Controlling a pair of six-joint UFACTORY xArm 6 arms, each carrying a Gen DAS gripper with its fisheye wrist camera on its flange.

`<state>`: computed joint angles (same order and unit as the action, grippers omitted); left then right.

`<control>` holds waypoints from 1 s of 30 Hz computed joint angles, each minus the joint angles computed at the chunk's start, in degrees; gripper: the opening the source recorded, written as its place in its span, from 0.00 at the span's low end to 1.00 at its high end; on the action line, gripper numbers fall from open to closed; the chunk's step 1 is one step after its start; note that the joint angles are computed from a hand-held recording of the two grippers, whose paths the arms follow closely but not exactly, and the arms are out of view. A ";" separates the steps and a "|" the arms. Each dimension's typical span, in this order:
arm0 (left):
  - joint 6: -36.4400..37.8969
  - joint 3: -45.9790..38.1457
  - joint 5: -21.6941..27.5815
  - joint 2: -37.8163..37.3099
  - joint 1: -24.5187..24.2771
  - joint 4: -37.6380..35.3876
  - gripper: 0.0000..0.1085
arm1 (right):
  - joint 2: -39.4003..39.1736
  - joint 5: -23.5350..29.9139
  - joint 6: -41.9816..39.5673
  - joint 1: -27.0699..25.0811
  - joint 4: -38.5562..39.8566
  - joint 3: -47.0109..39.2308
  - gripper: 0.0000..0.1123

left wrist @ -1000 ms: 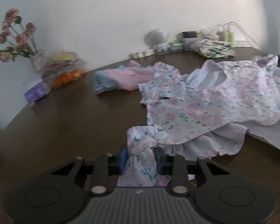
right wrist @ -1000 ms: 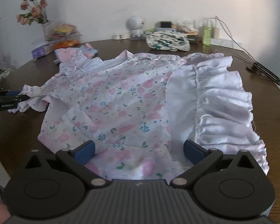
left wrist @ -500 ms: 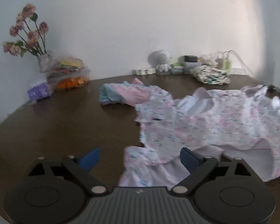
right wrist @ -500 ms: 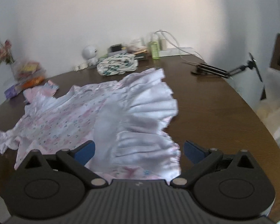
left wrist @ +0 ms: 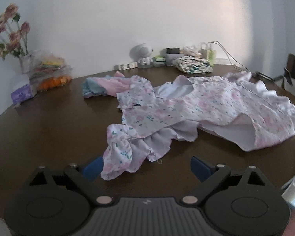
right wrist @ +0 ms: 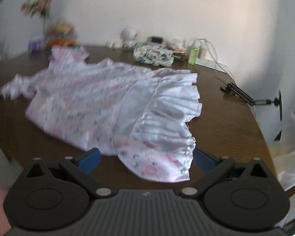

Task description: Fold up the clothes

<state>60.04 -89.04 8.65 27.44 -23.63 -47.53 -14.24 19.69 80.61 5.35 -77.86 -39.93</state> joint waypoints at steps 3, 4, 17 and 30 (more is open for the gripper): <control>2.23 0.12 -0.18 -0.38 -0.62 -1.58 0.88 | 0.89 2.29 -8.36 1.46 2.72 -1.07 0.91; 2.64 -0.10 -0.01 -0.31 -0.81 -1.90 0.88 | 1.43 2.63 -10.52 1.75 2.88 -1.64 0.91; 9.68 -0.07 2.94 -1.29 -3.08 -7.63 0.88 | 8.36 8.11 -27.42 5.34 -2.59 -8.13 0.91; 17.24 -3.08 11.63 -0.14 -5.13 -8.47 0.88 | 12.46 2.35 -41.09 5.64 -8.68 -12.00 0.67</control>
